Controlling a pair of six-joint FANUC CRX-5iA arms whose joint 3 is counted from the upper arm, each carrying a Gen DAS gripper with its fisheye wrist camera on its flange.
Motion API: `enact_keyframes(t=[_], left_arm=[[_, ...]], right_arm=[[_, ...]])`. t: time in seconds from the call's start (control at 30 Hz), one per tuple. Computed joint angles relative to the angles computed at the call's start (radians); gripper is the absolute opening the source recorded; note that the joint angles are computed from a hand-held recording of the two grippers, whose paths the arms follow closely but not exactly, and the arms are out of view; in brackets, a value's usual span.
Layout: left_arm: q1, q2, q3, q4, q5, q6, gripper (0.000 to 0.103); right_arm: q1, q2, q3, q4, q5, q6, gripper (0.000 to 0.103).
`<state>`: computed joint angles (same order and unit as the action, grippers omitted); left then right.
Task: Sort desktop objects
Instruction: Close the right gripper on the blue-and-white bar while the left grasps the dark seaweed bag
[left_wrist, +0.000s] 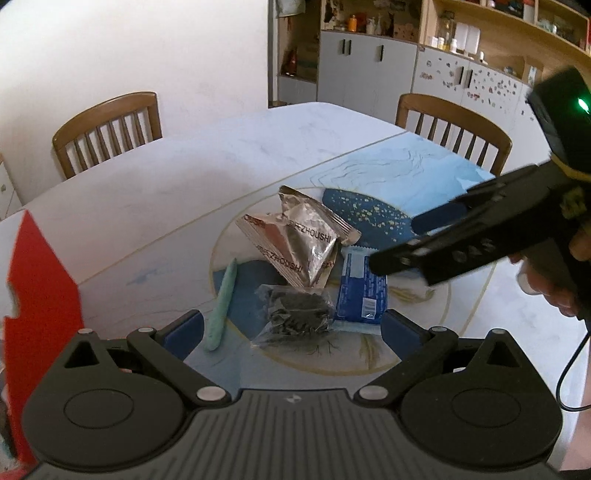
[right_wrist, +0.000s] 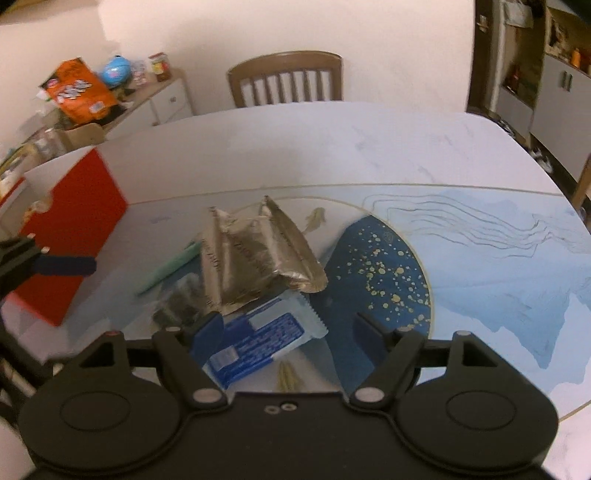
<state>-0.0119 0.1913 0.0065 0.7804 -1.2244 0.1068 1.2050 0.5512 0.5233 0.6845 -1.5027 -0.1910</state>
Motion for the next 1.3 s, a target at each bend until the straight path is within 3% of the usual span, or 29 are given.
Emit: enact_keyframes(t=[0.17,0.6,0.9,1.07,1.3], left_arm=[[-0.011,0.007,-0.004,-0.010,0.012,0.012,0.102],[-0.011,0.033,0.016,-0.026,0.008,0.051,0.102],[-0.018,0.035,0.012,-0.015,0.007,0.037,0.102],[-0.040,0.035,0.002,-0.025,0.037,0.040,0.101],[-0.066,0.032,-0.012,-0.060,0.086,0.067,0.083]], right_arm=[[-0.029,0.041,0.041,-0.014,-0.012,-0.025,0.078],[-0.045,0.170,0.224,-0.060,-0.146,0.093,0.078],[0.008,0.034,0.011,-0.072,-0.117,0.062,0.078],[0.018,-0.019,-0.076,-0.062,-0.048,0.015,0.078],[0.022,-0.028,-0.106,-0.038,-0.004,0.039,0.077]])
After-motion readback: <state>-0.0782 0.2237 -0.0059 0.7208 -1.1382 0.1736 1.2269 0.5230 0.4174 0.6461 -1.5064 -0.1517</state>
